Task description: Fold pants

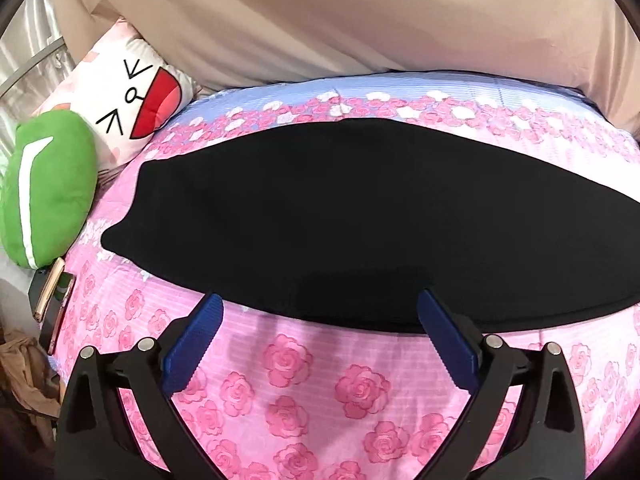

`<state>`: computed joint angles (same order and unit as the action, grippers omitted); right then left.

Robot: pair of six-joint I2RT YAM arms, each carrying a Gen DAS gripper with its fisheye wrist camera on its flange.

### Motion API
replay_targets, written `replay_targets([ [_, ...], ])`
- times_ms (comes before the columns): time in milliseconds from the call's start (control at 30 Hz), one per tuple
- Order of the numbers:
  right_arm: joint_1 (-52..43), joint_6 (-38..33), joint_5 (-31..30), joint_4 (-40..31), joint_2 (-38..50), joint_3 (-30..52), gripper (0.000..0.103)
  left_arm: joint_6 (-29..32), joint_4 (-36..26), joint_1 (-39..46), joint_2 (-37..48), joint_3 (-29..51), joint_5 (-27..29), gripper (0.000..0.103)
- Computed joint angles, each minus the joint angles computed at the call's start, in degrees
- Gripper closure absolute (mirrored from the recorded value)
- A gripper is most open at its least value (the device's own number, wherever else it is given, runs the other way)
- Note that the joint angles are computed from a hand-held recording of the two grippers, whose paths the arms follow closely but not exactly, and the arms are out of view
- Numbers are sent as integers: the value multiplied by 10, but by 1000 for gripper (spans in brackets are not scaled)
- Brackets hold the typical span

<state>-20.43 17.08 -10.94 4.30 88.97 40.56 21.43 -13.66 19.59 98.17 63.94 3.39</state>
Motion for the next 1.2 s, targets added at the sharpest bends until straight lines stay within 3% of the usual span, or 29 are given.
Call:
replay_targets([
  [100, 19, -10, 20, -31, -87, -41, 99, 4, 28, 13, 5, -7, -12, 5],
  [200, 24, -14, 63, -40, -15, -25, 96, 5, 36, 14, 29, 5, -36, 5],
  [267, 22, 19, 56, -28, -30, -45, 89, 8, 29, 19, 45, 23, -49, 5],
  [333, 69, 32, 134, -35, -87, -66, 65, 9, 28, 38, 53, 37, -46, 5],
  [400, 140, 41, 204, -55, -140, -74, 57, 4, 9, 60, 68, 63, -32, 5],
  [533, 313, 24, 206, -66, -132, -31, 57, -18, -46, 111, 115, 140, -3, 5],
  [667, 469, -5, 118, -40, 44, 105, 59, -19, -53, 135, 112, 152, 22, 5],
  [833, 547, -68, 151, -99, 226, 302, 59, 9, -50, 155, 86, 129, 57, 5],
  [867, 545, -74, 149, -114, 246, 327, 63, 12, -52, 158, 85, 128, 62, 5],
  [900, 540, -76, 139, -136, 273, 357, 84, 15, -55, 161, 86, 128, 68, 5],
  [933, 539, -66, 139, -144, 287, 373, 86, 18, -60, 163, 89, 131, 71, 5],
  [1000, 536, -57, 102, -152, 273, 367, 96, 19, -66, 166, 94, 136, 73, 5],
  [1100, 538, -49, 102, -133, 256, 332, 96, 13, -73, 164, 101, 143, 80, 5],
  [1167, 513, -6, 68, -93, 206, 262, 96, 13, -79, 155, 101, 142, 80, 5],
  [1200, 498, 10, 73, -68, 164, 215, 89, 15, -82, 150, 98, 140, 79, 5],
])
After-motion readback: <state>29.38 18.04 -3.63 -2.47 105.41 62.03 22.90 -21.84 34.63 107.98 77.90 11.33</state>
